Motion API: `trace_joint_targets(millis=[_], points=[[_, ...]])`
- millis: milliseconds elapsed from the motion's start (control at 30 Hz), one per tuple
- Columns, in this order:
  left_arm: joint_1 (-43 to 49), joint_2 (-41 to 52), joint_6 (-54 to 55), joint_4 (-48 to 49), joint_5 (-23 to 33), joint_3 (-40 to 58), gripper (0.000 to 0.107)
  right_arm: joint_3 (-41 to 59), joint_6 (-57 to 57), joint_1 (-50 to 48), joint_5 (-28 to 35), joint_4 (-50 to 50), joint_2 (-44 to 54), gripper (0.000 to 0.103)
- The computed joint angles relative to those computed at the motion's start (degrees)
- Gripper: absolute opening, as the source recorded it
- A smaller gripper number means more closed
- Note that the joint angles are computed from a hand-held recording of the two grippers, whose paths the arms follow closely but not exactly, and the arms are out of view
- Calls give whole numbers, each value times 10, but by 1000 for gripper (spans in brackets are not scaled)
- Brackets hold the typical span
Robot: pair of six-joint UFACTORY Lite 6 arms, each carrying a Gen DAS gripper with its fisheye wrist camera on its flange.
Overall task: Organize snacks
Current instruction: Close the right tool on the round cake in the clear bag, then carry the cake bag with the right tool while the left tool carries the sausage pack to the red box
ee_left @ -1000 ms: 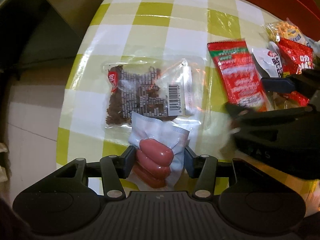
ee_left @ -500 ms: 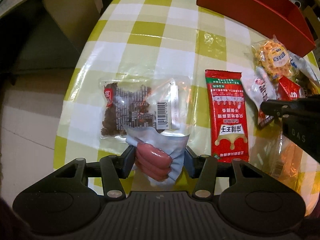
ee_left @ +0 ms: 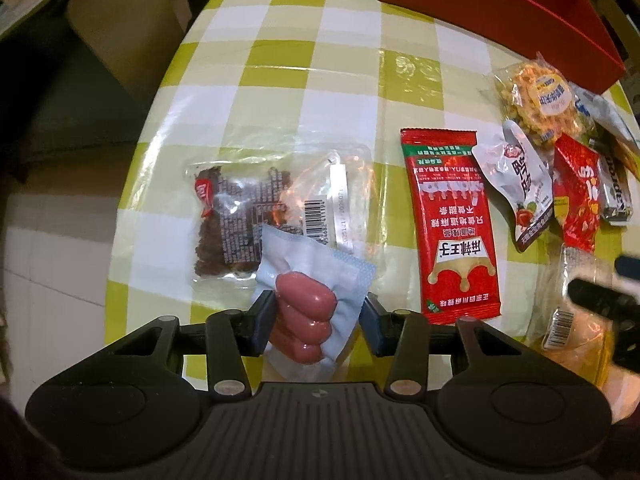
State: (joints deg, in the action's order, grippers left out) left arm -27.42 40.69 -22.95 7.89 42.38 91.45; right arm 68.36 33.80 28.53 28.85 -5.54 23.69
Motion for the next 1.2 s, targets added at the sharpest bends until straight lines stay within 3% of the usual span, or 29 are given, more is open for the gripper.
trace_joint_targets(millis=[133, 200, 267, 367, 500, 867, 933, 1000, 1100, 1167, 1200], points=[[-9, 6, -6, 16, 4, 3, 53, -4, 78, 23, -14, -76, 26, 81], [-11, 5, -6, 23, 4, 1, 54, 9, 25, 19, 7, -32, 34, 95], [-8, 2, 3, 17, 2, -4, 55, -11, -5, 4, -7, 7, 34, 92], [-12, 2, -10, 22, 5, -3, 53, -50, -54, -20, -21, 57, 21, 66], [-14, -4, -13, 31, 1, -4, 45, -107, -148, -38, -54, 128, -25, 64], [-15, -54, -14, 8, 0, -17, 29, -138, -127, -49, -73, 66, -124, 64], [-14, -54, -4, 5, -3, -14, 34, -134, -147, -56, -75, 83, -125, 64], [-12, -34, -7, 21, -3, -3, 56, -122, -166, -60, -75, 98, -118, 64], [-13, -9, -4, 47, -8, 1, 76, -110, -216, -62, -78, 140, -111, 64], [-13, 11, -13, 71, -6, 7, 77, -109, -237, -58, -82, 158, -111, 64], [-11, 21, -6, 67, -2, 12, 71, -110, -243, -57, -82, 162, -112, 64]])
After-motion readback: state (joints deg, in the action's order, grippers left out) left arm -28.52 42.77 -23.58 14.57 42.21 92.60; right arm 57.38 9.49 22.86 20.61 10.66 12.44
